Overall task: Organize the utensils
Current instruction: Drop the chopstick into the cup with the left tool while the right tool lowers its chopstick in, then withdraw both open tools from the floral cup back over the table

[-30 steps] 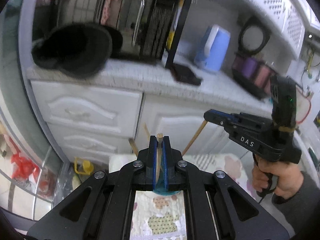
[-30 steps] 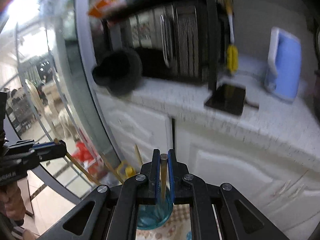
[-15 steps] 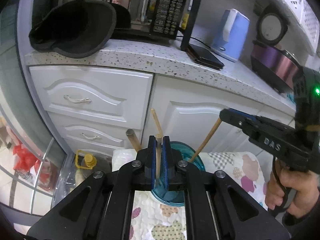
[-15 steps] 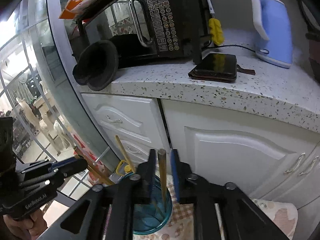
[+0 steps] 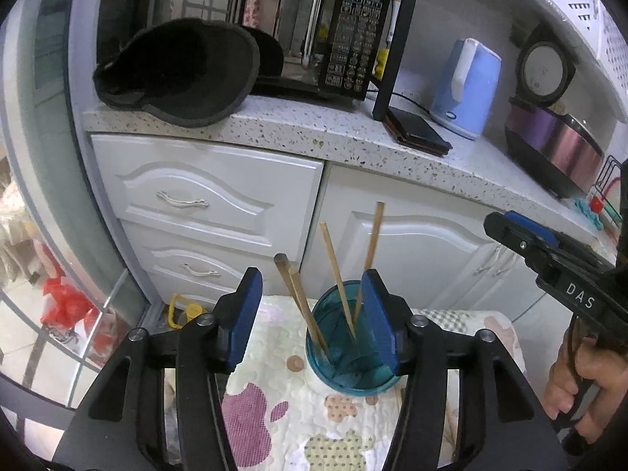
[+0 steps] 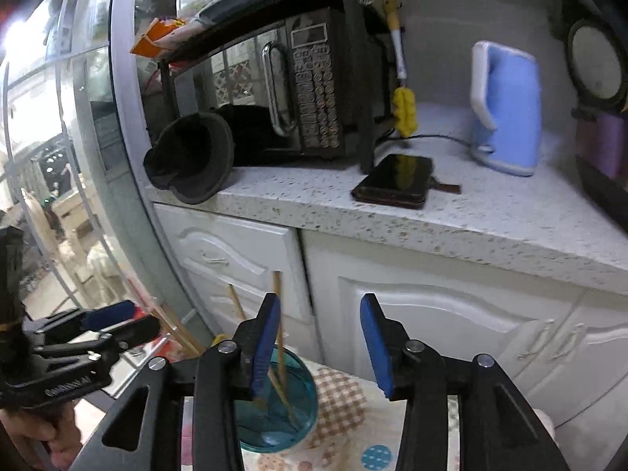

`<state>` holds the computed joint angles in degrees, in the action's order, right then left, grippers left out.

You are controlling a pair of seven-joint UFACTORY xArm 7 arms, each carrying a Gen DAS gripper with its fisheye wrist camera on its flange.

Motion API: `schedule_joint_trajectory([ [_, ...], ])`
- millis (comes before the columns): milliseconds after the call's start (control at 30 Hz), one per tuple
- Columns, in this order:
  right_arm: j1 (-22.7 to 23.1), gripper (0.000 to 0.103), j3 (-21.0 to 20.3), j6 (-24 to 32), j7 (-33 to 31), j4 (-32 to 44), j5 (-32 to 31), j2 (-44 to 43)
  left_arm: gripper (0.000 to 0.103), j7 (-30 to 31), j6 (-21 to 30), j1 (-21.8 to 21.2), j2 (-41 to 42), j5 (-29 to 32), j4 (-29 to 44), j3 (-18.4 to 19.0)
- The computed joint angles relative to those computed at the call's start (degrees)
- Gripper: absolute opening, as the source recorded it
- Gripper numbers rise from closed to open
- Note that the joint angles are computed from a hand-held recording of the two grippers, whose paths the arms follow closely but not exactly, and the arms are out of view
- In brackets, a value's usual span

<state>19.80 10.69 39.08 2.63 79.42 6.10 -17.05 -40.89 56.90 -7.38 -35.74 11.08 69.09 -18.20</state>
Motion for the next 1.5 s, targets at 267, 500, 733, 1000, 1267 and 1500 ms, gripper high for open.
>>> schedule_joint_trajectory([
  [267, -5.7, 0.072, 3.1, 5.1, 11.1, -5.9, -10.4, -8.2, 0.063, -2.2, 0.6, -0.2, -6.6, 2.2, -3.0, -4.9],
  [500, -7.5, 0.087, 0.8, 10.1, 14.2, -17.2, -9.6, -17.9, 0.08, -4.4, -1.8, -2.6, -10.9, 1.8, -11.2, -10.8],
  [733, -9.9, 0.087, -1.4, 14.4, 15.7, -31.5, -9.0, -28.2, 0.08, -9.4, -4.3, -6.5, -8.0, 1.8, -20.3, -15.2],
  [1000, -13.2, 0.087, -2.2, 20.2, 15.4, -40.7, -10.1, -35.1, 0.079, -17.4, -5.7, -11.6, -4.5, 1.9, -27.0, -13.7],
  [1267, -14.2, 0.087, -2.4, 21.5, 15.9, -44.7, -10.8, -40.5, 0.087, -22.5, -4.6, -14.9, -2.1, 2.3, -29.0, -11.3],
  [1500, -17.0, 0.088, 0.2, 21.5, 17.8, -38.4, -13.5, -41.7, 0.103, -22.5, -3.6, -16.8, 0.8, 3.7, -27.9, -9.9],
])
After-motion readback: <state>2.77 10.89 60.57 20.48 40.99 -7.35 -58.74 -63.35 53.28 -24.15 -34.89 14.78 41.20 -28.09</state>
